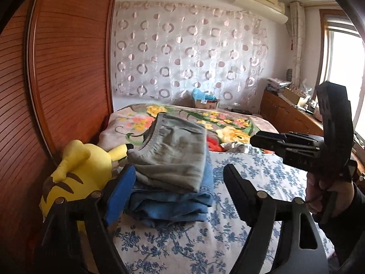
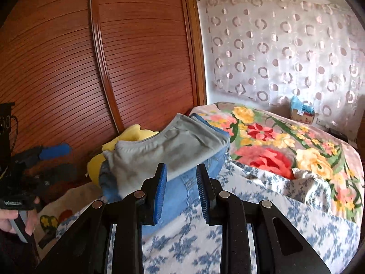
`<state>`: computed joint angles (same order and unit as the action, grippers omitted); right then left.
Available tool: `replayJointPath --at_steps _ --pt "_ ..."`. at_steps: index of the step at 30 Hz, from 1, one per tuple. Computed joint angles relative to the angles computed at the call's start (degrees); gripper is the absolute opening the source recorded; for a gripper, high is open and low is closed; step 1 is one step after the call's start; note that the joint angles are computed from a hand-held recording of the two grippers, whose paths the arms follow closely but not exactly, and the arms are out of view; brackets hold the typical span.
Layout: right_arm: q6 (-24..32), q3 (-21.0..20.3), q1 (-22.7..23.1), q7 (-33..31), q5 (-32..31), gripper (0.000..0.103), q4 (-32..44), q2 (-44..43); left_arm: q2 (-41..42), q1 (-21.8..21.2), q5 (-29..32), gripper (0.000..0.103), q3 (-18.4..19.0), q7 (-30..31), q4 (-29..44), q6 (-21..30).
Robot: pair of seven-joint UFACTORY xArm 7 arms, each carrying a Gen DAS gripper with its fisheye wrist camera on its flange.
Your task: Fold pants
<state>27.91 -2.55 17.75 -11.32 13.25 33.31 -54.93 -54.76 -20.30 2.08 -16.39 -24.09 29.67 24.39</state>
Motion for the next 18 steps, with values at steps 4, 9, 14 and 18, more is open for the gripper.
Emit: replayJointPath --at_steps 4,9,14,18 --pt "3.65 1.72 -2.01 2.53 -0.80 0.028 -3.04 -7.37 -2.61 0.68 0.91 0.088 -1.83 -0.95 0.12 2.35" --pt "8.31 3.80 -3.90 6.11 -2.33 0.035 -5.31 -15.25 -5.72 -0.03 1.53 0.093 -2.76 -1.51 -0.12 3.94" --pt "12.30 5.57 -4.99 9.64 -3.71 0.045 -5.42 -20.62 -8.07 -2.10 0.66 0.102 -2.50 -1.41 -0.43 5.57" --pt "16.01 6.92 -5.57 12.33 -4.71 0.051 -5.45 -25.48 -10.03 -3.38 0.00 0.102 -2.90 -1.39 -0.47 6.03"
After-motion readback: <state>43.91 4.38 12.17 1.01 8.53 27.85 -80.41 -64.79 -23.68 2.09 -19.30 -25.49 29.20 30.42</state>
